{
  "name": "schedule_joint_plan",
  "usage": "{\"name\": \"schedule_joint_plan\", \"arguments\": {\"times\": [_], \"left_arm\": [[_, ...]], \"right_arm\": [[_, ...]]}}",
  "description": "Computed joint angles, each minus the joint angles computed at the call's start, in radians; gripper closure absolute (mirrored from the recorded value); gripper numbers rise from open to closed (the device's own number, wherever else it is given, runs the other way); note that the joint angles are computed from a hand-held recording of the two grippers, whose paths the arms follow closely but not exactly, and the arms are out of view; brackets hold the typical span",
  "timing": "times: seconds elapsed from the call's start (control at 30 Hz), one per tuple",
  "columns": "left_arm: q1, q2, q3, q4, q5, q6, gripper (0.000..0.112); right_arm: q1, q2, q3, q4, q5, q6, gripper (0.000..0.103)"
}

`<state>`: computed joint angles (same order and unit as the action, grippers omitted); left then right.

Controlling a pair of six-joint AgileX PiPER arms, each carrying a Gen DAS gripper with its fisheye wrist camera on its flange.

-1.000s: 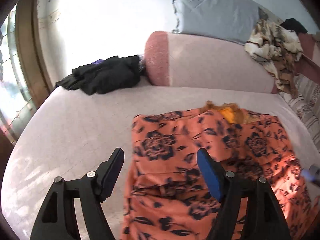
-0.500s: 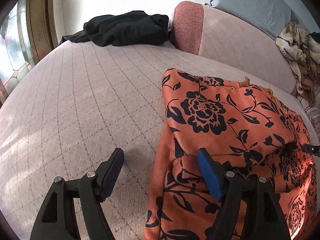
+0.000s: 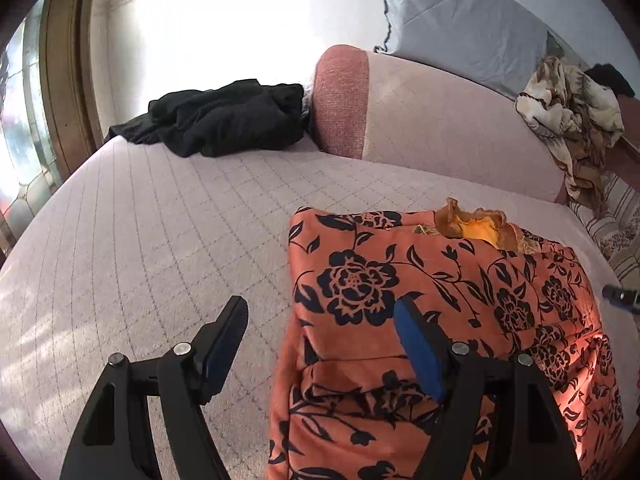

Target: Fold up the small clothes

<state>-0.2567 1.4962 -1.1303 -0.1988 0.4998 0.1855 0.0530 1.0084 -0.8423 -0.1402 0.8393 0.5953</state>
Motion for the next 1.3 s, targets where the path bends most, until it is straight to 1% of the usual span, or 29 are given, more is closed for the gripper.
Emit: {"name": "schedule_joint_plan", "arguments": {"times": [0.07,0.13,0.17,0.2,0.23,0.27,0.3,0.33,0.37,0.4,0.43,0.47,0.53,0.57,0.6,0.63,0.67,0.73,0.83,0.87,0.93,0.97,1.0,1.07,1.13,1.2,1.23,1.27,1.3], "left_arm": [[-0.051,0.064,-0.038,0.147,0.018,-0.133,0.036],[-0.079,0.159,-0.091,0.220,0.074,-0.193,0.036],[-0.084,0.179,-0.082,0.242,0.070,-0.213,0.035],[-0.076,0.170,-0.051,0.223,0.026,-0.214,0.034],[-0.065,0.166,-0.043,0.191,0.022,-0.196,0.033],[-0.055,0.167,-0.046,0.160,0.027,-0.171,0.033],[-0.050,0.170,-0.051,0.148,0.032,-0.159,0.032],[-0.050,0.171,-0.050,0.152,0.029,-0.159,0.031],[-0.052,0.172,-0.049,0.164,0.025,-0.168,0.030],[-0.049,0.173,-0.051,0.156,0.029,-0.163,0.030],[-0.045,0.169,-0.050,0.149,0.033,-0.161,0.030],[-0.040,0.160,-0.048,0.154,0.039,-0.172,0.030],[-0.027,0.123,-0.030,0.183,0.046,-0.212,0.030],[-0.021,0.098,-0.009,0.211,0.043,-0.241,0.030],[-0.011,0.074,0.010,0.226,0.040,-0.255,0.030],[0.004,0.058,0.024,0.208,0.039,-0.233,0.030],[0.018,0.049,0.032,0.183,0.040,-0.207,0.030],[0.033,0.046,0.036,0.187,0.054,-0.210,0.030],[0.050,0.041,0.040,0.124,0.038,-0.168,0.030],[0.040,0.050,0.040,0.152,0.028,-0.191,0.030],[0.011,0.113,0.008,0.249,0.054,-0.250,0.030],[0.010,0.126,0.009,0.237,0.046,-0.248,0.029],[0.014,0.118,0.016,0.231,0.036,-0.243,0.029],[0.016,0.113,0.026,0.223,0.025,-0.232,0.029],[0.019,0.108,0.041,0.217,0.010,-0.232,0.027],[0.018,0.102,0.053,0.222,-0.002,-0.237,0.027],[0.017,0.103,0.055,0.222,-0.004,-0.240,0.026],[0.018,0.102,0.056,0.216,-0.004,-0.239,0.024],[0.024,0.101,0.056,0.198,-0.003,-0.223,0.024]], "right_arm": [[-0.083,0.027,-0.040,0.093,-0.031,-0.115,0.025],[-0.155,0.091,-0.061,0.196,-0.075,-0.213,0.025],[-0.190,0.147,-0.068,0.265,-0.106,-0.270,0.026],[-0.210,0.196,-0.072,0.298,-0.124,-0.298,0.033],[-0.205,0.240,-0.076,0.290,-0.139,-0.303,0.044],[-0.187,0.276,-0.085,0.243,-0.128,-0.289,0.082],[-0.158,0.301,-0.092,0.156,-0.117,-0.235,0.088],[-0.118,0.292,-0.076,0.063,-0.131,-0.151,0.089],[-0.075,0.288,-0.067,-0.037,-0.134,-0.066,0.089],[-0.026,0.286,-0.061,-0.137,-0.127,0.009,0.085],[0.015,0.289,-0.062,-0.205,-0.107,0.070,0.084],[0.042,0.285,-0.068,-0.242,-0.080,0.122,0.083],[0.084,0.236,-0.066,-0.304,-0.030,0.220,0.076],[0.103,0.194,-0.054,-0.337,-0.006,0.268,0.067],[0.120,0.154,-0.047,-0.348,0.014,0.292,0.048],[0.123,0.114,-0.033,-0.338,0.001,0.289,0.037],[0.128,0.065,-0.015,-0.309,-0.027,0.263,0.029],[0.093,0.018,-0.011,-0.143,-0.079,0.097,0.029],[0.012,0.028,0.022,0.157,-0.205,-0.147,0.029],[-0.030,0.042,0.034,0.257,-0.225,-0.235,0.029],[-0.118,0.100,0.062,0.457,-0.227,-0.412,0.029],[-0.206,0.149,0.077,0.554,-0.197,-0.512,0.030],[-0.264,0.157,0.103,0.634,-0.195,-0.574,0.035],[-0.295,0.102,0.107,0.707,-0.183,-0.624,0.034],[-0.273,0.094,0.058,0.689,-0.186,-0.639,0.032],[-0.299,0.142,0.019,0.793,-0.184,-0.732,0.026],[-0.322,0.196,0.002,0.813,-0.197,-0.763,0.024],[-0.338,0.261,0.002,0.792,-0.228,-0.760,0.022],[-0.367,0.305,0.020,0.811,-0.230,-0.752,0.024]]}}
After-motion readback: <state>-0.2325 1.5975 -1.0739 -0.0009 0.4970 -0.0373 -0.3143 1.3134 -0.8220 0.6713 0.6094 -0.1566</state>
